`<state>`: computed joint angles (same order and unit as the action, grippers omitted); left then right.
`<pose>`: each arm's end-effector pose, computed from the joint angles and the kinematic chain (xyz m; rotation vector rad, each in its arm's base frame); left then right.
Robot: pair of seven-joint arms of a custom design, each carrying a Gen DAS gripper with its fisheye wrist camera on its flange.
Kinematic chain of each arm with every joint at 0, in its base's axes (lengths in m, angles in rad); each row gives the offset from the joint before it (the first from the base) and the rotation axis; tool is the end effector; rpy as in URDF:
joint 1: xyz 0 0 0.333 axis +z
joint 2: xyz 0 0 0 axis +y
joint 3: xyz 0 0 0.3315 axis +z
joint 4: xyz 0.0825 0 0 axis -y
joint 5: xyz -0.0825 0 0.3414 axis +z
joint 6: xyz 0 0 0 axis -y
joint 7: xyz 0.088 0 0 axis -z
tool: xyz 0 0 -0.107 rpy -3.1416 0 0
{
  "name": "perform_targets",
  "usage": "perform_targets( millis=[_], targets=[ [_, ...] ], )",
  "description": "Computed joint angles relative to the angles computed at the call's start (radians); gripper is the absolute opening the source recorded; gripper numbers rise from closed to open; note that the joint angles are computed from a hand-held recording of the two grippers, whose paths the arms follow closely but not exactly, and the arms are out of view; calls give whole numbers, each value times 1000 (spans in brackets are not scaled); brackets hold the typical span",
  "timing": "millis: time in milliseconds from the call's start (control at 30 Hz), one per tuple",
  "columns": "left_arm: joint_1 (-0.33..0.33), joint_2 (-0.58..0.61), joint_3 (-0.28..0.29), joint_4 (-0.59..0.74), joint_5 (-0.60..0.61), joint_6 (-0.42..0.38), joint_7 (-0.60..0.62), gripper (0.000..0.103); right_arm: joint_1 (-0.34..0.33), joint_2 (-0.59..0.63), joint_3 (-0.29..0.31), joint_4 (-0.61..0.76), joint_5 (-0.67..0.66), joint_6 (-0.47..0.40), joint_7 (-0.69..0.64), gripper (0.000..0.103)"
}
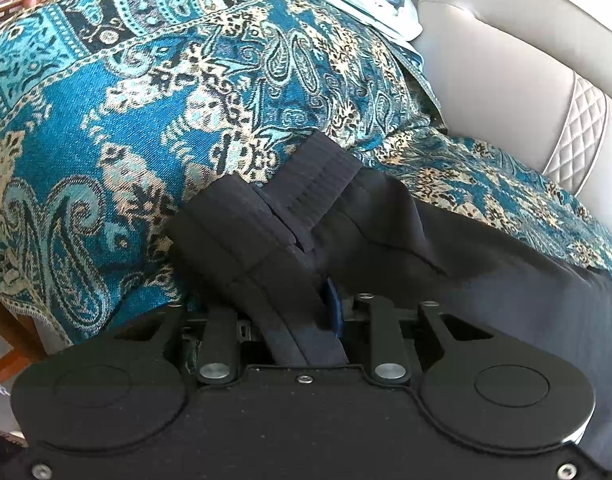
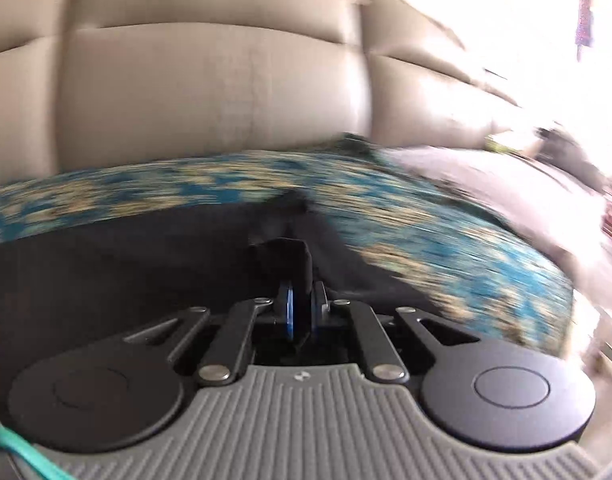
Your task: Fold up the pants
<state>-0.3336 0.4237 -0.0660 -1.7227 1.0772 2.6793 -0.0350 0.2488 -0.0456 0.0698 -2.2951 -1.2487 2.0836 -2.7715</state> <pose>0.6036 -0.2777 0.4247 -2.0216 1.4038 -0.7977 0.4663 0.1041 0.4245 -0.9076 2.4121 -1.4176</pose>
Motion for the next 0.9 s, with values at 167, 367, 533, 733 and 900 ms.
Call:
perform_targets(
  millis=[167,367,533,733,900],
  targets=[
    [4,-1,0,-4,6,14,7,26,-14,-112,-8,-108,154,-86,88,11],
    [7,-5,1,-11,6,30,24,27,-45,-160,2,-169,209,-86,119,31],
    [17,-13,6,-30,17,71,14,27,-25,-107,37,-103,194,-216,137,66],
    [32,-29,20,-66,62,151,-24,27,35,-60,69,-27,-28,-178,185,78],
    [36,-32,35,-79,107,202,-80,27,79,77,58,141,-235,126,140,81]
  ],
)
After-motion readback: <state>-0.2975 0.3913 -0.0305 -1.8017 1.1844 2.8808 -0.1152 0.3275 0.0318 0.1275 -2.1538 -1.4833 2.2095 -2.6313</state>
